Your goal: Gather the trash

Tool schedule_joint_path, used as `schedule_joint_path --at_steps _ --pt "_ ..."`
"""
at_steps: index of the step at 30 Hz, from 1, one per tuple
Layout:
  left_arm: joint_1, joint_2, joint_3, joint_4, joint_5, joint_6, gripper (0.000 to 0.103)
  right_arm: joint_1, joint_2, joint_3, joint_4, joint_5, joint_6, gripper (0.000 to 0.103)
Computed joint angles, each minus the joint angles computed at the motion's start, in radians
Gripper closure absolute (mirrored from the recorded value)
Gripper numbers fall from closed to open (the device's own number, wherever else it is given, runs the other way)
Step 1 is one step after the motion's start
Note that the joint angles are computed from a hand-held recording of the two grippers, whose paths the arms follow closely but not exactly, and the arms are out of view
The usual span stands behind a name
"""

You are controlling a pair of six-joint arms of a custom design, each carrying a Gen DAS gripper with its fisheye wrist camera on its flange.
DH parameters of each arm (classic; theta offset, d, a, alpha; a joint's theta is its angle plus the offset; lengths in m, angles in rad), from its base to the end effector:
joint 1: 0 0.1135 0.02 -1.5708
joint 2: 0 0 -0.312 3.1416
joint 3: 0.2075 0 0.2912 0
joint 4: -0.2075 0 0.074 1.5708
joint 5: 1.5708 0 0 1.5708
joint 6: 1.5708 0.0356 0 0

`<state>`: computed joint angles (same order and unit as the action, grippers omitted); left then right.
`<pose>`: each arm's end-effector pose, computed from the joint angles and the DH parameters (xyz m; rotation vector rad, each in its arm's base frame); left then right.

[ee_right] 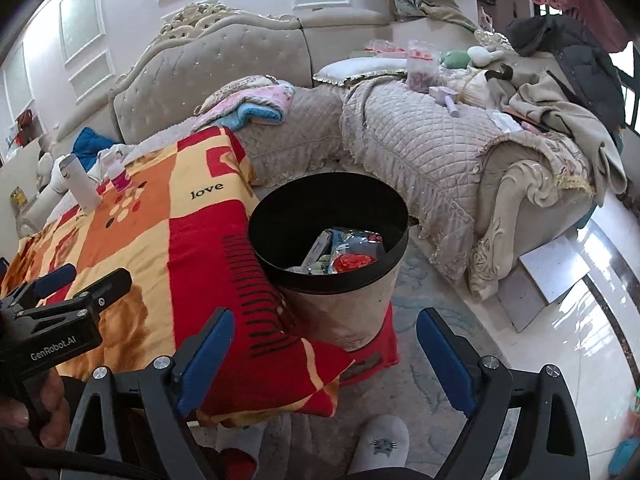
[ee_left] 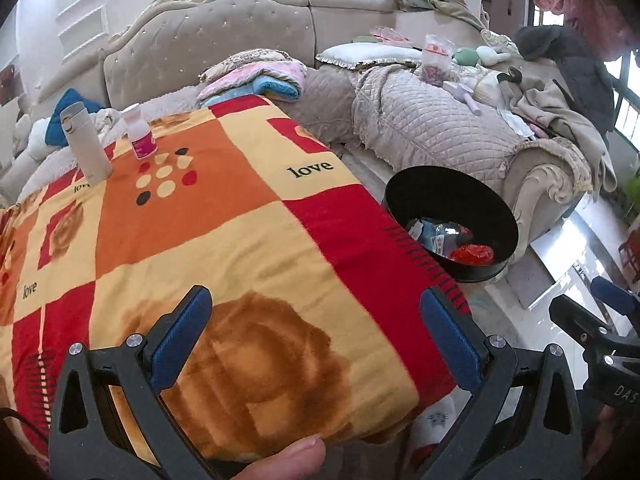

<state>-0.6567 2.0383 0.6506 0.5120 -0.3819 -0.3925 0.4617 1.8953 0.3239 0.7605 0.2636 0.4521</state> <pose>0.2774 -0.1971 0.0406 0.1470 2.3598 -0.0333 0.2315 0.1048 0.0457 0.1130 2.3473 0.1342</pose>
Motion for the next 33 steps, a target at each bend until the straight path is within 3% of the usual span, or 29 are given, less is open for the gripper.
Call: schedule_joint_path --at_steps 26,33 --pt "0.001 -0.001 0.002 0.002 0.015 -0.005 0.0 0.015 0.001 0.004 -0.005 0.014 -0.013 0.012" --pt "-0.002 -0.016 -0.025 0.049 0.006 -0.014 0.0 0.016 0.002 0.004 -0.001 0.017 -0.013 0.012"
